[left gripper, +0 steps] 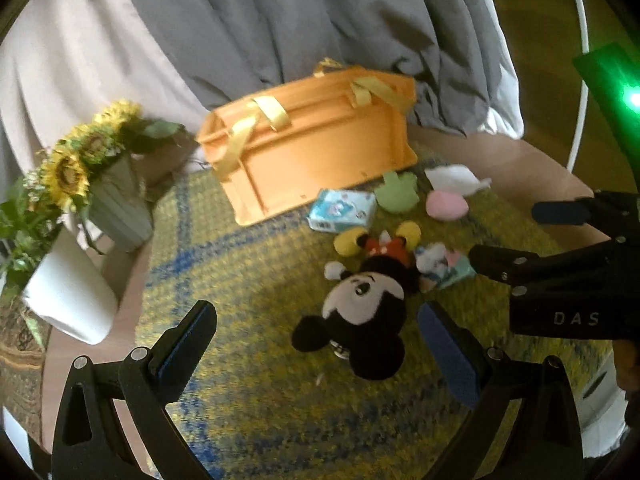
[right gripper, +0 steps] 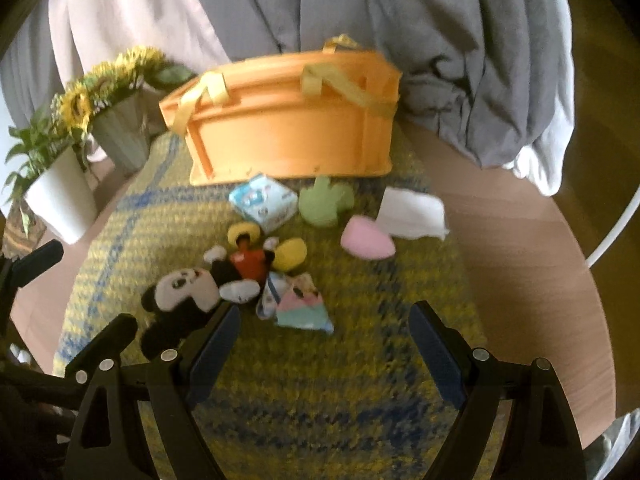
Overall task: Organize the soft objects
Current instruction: 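Grasp the Mickey plush with the left tool while the right tool grasps the pastel pouch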
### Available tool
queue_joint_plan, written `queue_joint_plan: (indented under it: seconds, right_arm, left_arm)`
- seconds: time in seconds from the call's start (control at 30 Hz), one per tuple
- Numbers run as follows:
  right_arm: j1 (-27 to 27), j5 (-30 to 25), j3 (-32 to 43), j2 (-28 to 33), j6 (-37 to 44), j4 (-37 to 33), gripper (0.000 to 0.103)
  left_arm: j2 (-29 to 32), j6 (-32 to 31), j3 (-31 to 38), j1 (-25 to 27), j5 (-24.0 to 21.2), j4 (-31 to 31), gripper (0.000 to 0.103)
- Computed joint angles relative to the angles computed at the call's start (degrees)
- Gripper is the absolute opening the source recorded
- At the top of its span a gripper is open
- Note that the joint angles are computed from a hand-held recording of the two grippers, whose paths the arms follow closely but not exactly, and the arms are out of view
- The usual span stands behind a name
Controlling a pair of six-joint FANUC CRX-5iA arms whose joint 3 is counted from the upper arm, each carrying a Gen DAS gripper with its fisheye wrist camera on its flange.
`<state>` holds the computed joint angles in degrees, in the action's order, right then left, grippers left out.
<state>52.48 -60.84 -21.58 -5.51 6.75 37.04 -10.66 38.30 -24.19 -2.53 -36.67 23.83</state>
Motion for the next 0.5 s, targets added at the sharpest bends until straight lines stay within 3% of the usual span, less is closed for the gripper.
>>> queue_joint_plan:
  seconds: [0.2,0.4,0.5]
  right_arm:
    - [-1.7,3.29,-0.37,1.61,4.14,-1.88,0.087]
    - [-3.81,7.39,0.4,3.53,11.02,-5.23,0.086]
    - [-4.95,9.24,0.76,4.05,12.88,-7.37,0.081]
  left_arm:
    - [2.06,-7.3,-1.63,-0.92,1.87,2.48,0.103]
    - [4.34,-10.55,-1.28,-1.18,1.64,3.57,0.103]
    - [5.56,-11.75,-1.07,-1.26,1.47,4.55,0.102]
